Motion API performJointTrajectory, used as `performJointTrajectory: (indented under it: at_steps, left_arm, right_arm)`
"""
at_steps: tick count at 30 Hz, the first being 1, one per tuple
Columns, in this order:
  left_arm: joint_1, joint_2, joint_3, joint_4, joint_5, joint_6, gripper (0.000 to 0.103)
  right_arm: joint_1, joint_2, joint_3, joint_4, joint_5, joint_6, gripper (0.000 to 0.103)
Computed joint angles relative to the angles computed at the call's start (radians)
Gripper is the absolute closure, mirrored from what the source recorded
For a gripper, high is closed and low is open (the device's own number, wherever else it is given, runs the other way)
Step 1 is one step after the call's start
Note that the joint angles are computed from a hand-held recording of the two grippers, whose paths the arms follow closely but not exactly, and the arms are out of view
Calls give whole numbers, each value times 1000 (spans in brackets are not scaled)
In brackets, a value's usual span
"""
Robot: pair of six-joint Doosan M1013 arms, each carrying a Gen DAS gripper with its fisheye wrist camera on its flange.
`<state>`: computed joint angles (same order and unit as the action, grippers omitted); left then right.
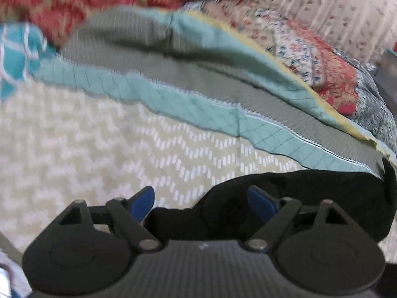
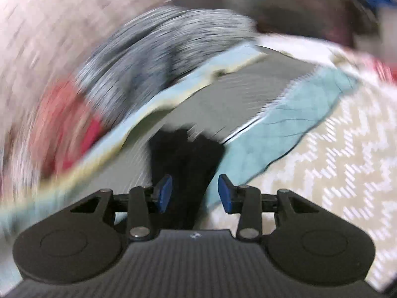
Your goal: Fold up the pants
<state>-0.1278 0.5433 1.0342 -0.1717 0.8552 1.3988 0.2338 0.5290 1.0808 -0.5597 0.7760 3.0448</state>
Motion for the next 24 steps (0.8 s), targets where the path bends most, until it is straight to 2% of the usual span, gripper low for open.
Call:
performJointTrajectory:
  at_steps: [2, 4, 6, 7, 8, 9, 10, 11, 13, 16, 17, 18, 19, 20, 22, 24]
  left_arm:
    - [-1, 10, 0, 17, 1, -30, 14]
    - [-3, 29, -16, 24, 5, -51, 12]
    - [-5, 38, -25, 36, 6, -80, 11]
    - [-7, 45, -33, 49, 9, -96, 15]
    - [-13, 47, -34, 81, 10, -116, 30]
    - [-18, 53, -45, 112, 22, -127, 42]
    - [-22, 60, -55, 134, 38, -128, 55]
    - [-23, 61, -58, 140, 42, -125, 58]
    - [-23, 54, -49, 141, 26, -109, 61]
    - [-25, 44, -35, 147, 5, -70, 61]
    - [-26, 42, -33, 147, 3, -60, 59]
    - [-27, 43, -35, 152, 6, -59, 57]
    - [-27, 44, -37, 155, 11, -65, 53]
    - [-26, 46, -41, 149, 16, -65, 47]
    - [-25, 43, -39, 142, 5, -59, 44]
    - [-28, 40, -36, 160, -13, -45, 41]
  right_arm:
    - [-32, -12, 44, 21, -80, 106, 59]
    - [-48, 5, 45, 57, -126, 148, 58]
    - [-57, 43, 7, 125, -141, 84, 58]
    - [-58, 59, -19, 167, -125, 23, 61]
    - [-51, 82, -59, 183, -61, -41, 77]
    - [-37, 103, -104, 149, 18, -68, 86]
    - [-26, 105, -114, 96, 45, -54, 87]
    - [-18, 95, -101, 37, 43, -10, 90]
    - [-9, 73, -79, -83, 89, 47, 92]
    - [-3, 48, -68, -180, 256, -34, 91]
    - [-13, 38, -59, -146, 284, -78, 84]
    - [-30, 31, -60, -68, 303, -133, 72]
    - [-44, 25, -56, -15, 323, -163, 42]
    - [-47, 20, -54, -15, 347, -158, 33]
    - [-32, 17, -56, -110, 423, -73, 33]
    - [-32, 8, -55, -139, 409, -16, 34]
